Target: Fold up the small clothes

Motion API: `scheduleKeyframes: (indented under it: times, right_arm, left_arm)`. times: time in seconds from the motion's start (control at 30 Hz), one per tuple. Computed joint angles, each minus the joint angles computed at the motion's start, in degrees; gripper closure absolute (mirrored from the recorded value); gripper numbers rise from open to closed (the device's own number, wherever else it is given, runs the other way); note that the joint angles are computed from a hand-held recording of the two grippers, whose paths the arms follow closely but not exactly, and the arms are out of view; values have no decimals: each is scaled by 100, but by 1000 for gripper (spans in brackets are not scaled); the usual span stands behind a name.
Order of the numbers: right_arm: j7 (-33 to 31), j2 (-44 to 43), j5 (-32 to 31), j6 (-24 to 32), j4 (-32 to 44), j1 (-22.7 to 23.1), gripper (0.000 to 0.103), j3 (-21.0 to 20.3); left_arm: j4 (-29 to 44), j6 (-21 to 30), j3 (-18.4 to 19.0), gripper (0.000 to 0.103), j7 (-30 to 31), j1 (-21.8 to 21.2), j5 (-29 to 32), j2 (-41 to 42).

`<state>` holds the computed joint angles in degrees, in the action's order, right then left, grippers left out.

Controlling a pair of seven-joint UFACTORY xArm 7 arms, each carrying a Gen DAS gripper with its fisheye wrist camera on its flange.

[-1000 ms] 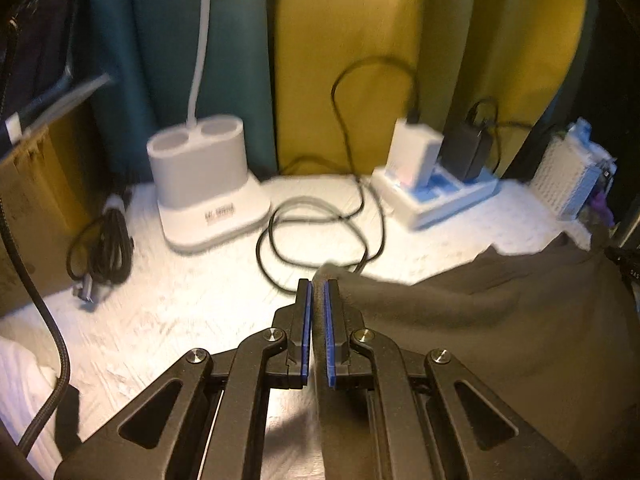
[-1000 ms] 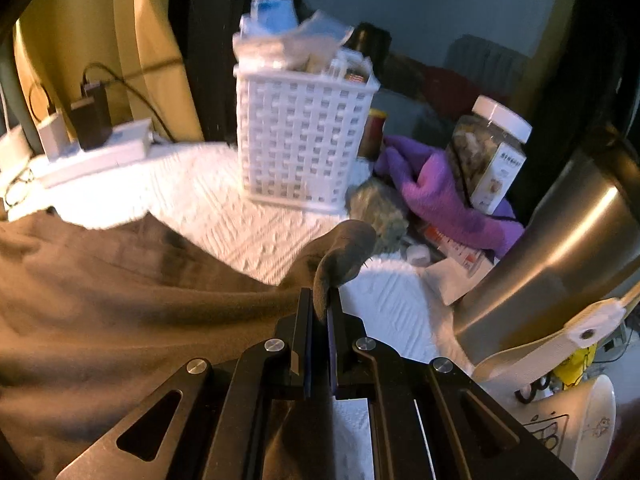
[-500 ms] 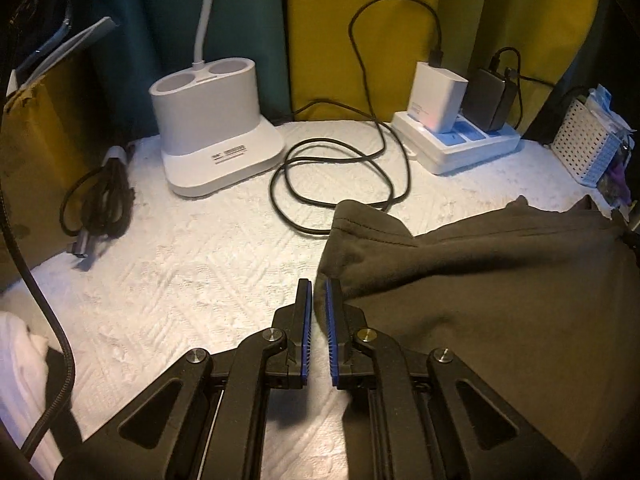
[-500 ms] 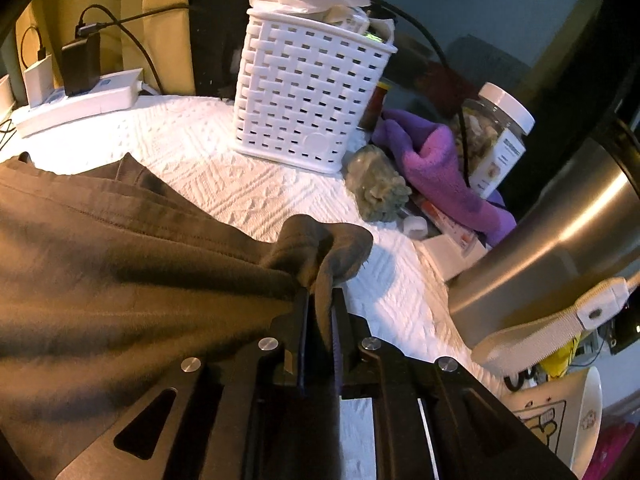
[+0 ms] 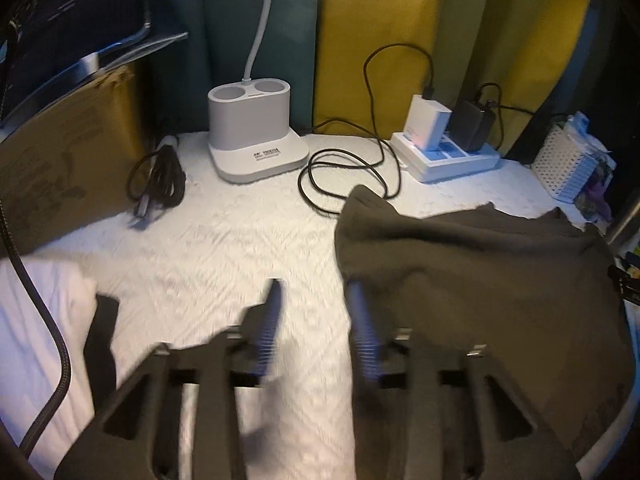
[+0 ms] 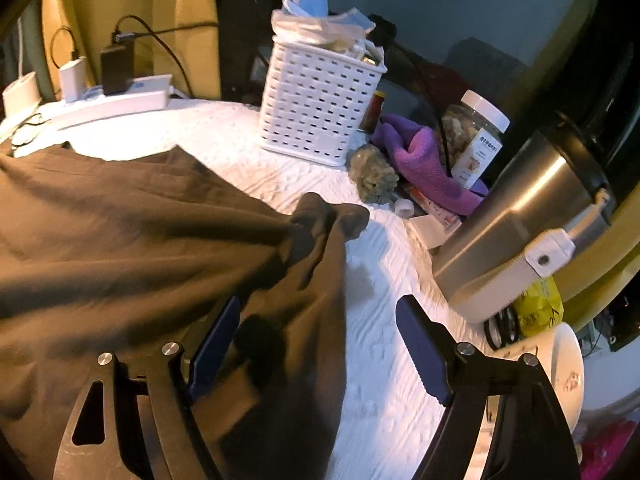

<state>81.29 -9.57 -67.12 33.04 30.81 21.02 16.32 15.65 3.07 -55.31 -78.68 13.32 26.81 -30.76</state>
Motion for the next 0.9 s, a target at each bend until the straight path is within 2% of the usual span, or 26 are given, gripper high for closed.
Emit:
scheduleKeyframes:
  times: [0.07, 0.1, 0.27, 0.5, 0.57, 0.6, 0.63, 0.77, 0.9]
  right_arm:
    - [53, -188, 118, 8, -133, 69, 21, 66]
    - [88, -278, 141, -1, -200, 81, 21, 93]
    - [167, -813, 550, 74, -550, 191, 21, 374]
    - [186, -1649, 1363, 71, -1102, 405, 21, 814]
    - [152, -1888, 1621, 88, -1285, 462, 21, 942]
    - [135, -1966, 1719, 89, -1345, 457, 21, 1003]
    - [116, -2126, 1897, 121, -1468, 527, 21, 1053]
    - [41, -2749, 2603, 236, -1925, 827, 21, 1225]
    - [-11, -3481, 3354, 551, -2369, 1368, 21, 1403]
  left_arm:
    - [-170, 122, 185, 59, -28, -499, -206, -241]
    - [-105, 160, 146, 59, -144, -501, -112, -189]
    - [-313, 256, 353, 59, -431, -1228, -215, -510]
    - [-463, 360, 348, 57, -883, -1966, -313, -747]
    - [-508, 467, 370, 54, -1019, -2258, -344, -810]
    - [-539, 527, 364, 46, -1121, -2390, -362, -857]
    - [-578, 577, 368, 40, -1234, -2533, -380, -912]
    - [-660, 788, 422, 39, -1546, -3067, -378, -965]
    - [-702, 967, 488, 39, -1859, -3455, -309, -932]
